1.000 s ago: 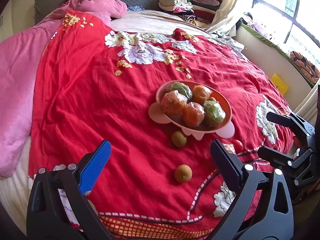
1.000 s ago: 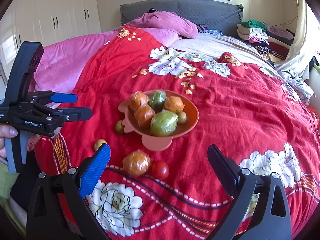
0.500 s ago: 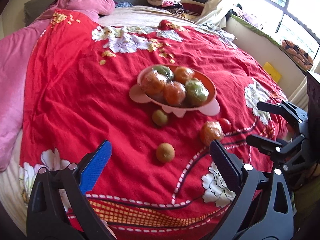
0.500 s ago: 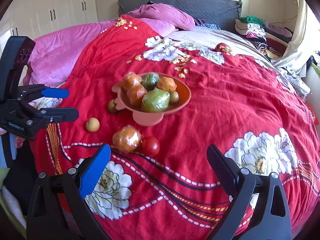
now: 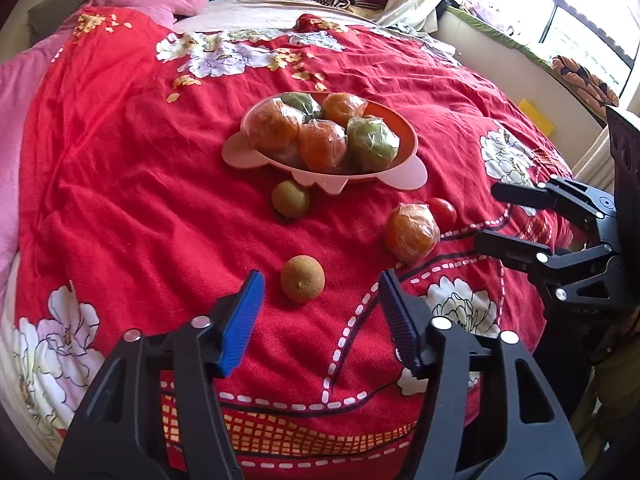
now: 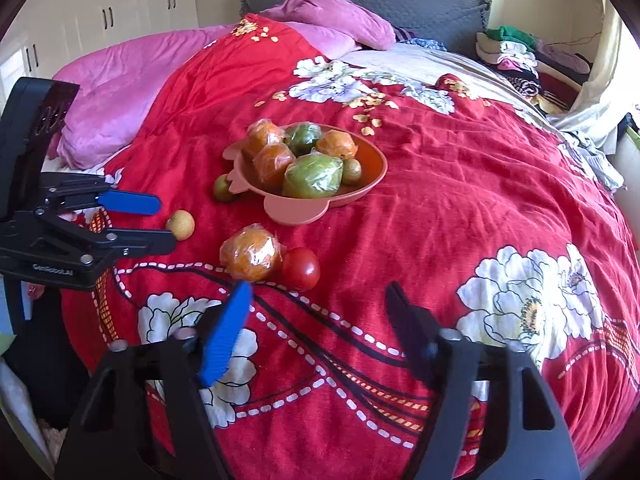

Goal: Organize fruits
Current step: 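Grasp a small brown fruit with the left tool while the right tool grasps the red tomato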

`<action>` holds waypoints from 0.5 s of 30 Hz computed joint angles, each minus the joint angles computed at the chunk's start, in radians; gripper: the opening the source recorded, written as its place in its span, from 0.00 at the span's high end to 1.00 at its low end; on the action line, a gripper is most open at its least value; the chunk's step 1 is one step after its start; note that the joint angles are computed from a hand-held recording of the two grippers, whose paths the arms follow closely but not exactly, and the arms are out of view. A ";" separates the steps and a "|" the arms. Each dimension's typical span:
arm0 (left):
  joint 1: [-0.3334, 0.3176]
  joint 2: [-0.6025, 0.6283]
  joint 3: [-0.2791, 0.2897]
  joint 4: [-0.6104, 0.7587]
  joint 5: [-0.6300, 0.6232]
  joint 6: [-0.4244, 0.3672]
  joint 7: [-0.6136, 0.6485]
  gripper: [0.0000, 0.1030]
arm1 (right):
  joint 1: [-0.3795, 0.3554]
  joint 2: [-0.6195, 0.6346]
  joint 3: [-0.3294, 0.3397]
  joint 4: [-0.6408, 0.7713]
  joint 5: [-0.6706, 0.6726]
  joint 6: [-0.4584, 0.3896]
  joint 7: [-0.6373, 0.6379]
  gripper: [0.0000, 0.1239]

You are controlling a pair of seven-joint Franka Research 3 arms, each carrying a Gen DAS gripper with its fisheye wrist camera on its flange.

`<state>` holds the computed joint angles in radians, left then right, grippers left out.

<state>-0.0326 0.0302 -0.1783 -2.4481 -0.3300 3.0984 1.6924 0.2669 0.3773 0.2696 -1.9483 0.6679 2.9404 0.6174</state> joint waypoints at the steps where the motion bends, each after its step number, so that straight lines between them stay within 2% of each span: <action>1: 0.003 0.004 -0.008 0.005 -0.037 -0.004 0.036 0.58 | 0.003 0.002 -0.003 0.003 -0.005 -0.005 0.003 0.58; 4: 0.011 0.017 -0.017 0.016 -0.066 -0.013 0.061 0.64 | 0.003 0.016 -0.005 0.022 -0.012 -0.035 -0.001 0.65; 8: 0.023 0.024 -0.032 0.023 -0.098 -0.014 0.088 0.65 | 0.007 0.035 -0.003 0.042 -0.023 -0.048 -0.019 0.69; 11: 0.032 0.026 -0.041 0.028 -0.126 -0.015 0.113 0.68 | 0.029 0.058 -0.027 0.068 -0.060 -0.062 0.004 0.72; 15: 0.026 0.032 -0.025 0.029 -0.079 -0.017 0.071 0.68 | 0.035 0.088 -0.035 0.098 -0.095 -0.073 0.025 0.74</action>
<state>-0.0062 0.0622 -0.2029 -2.4186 -0.4091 3.0809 1.7635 0.3015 0.4650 0.2350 -1.8506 0.5731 2.8673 0.6423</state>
